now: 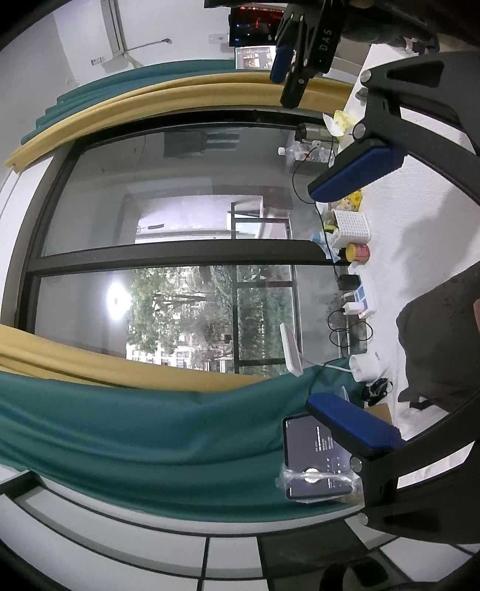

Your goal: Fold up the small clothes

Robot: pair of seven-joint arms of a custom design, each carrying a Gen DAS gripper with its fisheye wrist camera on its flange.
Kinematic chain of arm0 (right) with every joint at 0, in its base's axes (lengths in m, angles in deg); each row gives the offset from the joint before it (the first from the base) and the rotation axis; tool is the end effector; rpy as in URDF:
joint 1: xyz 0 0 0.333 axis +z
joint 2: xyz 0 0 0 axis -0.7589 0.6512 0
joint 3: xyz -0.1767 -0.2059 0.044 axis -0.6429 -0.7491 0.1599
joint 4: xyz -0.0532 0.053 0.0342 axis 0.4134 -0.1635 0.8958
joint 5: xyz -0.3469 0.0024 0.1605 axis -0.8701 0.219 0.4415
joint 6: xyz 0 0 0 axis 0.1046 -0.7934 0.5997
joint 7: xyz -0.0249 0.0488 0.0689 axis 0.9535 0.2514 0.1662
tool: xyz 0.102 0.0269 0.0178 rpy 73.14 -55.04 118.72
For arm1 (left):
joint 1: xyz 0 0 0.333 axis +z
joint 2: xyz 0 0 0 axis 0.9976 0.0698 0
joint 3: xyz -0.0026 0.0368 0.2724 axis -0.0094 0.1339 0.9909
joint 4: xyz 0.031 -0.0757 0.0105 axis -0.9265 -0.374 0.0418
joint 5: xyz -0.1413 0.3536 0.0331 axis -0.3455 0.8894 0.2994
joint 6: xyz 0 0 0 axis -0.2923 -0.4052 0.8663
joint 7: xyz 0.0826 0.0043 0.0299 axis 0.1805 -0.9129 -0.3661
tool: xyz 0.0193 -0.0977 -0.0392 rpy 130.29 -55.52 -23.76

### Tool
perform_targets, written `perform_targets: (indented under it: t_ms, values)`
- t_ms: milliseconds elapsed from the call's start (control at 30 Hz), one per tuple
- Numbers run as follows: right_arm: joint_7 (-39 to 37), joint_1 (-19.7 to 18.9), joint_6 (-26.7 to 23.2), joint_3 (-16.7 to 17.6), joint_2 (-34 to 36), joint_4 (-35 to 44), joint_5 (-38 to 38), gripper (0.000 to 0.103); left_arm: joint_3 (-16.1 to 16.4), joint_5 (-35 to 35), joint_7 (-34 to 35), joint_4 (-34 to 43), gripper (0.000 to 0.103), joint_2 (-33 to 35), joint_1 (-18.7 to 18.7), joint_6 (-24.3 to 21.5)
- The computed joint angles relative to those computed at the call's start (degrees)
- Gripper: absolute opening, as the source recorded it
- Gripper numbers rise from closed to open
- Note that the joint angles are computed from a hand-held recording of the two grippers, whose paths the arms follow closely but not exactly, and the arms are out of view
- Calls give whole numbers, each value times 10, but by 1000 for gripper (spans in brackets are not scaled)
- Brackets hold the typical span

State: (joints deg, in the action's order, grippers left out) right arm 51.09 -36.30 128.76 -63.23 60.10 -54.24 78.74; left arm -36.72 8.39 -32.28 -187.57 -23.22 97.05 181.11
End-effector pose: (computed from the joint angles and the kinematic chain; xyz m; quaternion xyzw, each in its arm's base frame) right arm 0.4746 0.0863 0.7160 -0.6283 0.4440 -0.3821 0.5120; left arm 0.4208 -0.1619 0.6784 -0.5390 0.4959 -0.4634 0.4989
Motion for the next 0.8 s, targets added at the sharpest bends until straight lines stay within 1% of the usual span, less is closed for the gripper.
perform_targets:
  t_ms: [467,800]
  values:
    - [-1,1,1,-2,-1,-3,1,74,-3,-2,1,0,101,-1,0,-3]
    - [-12,5,3,-9,-7,-13,10,74,-3,-3,3,3,102,3,-2,-5]
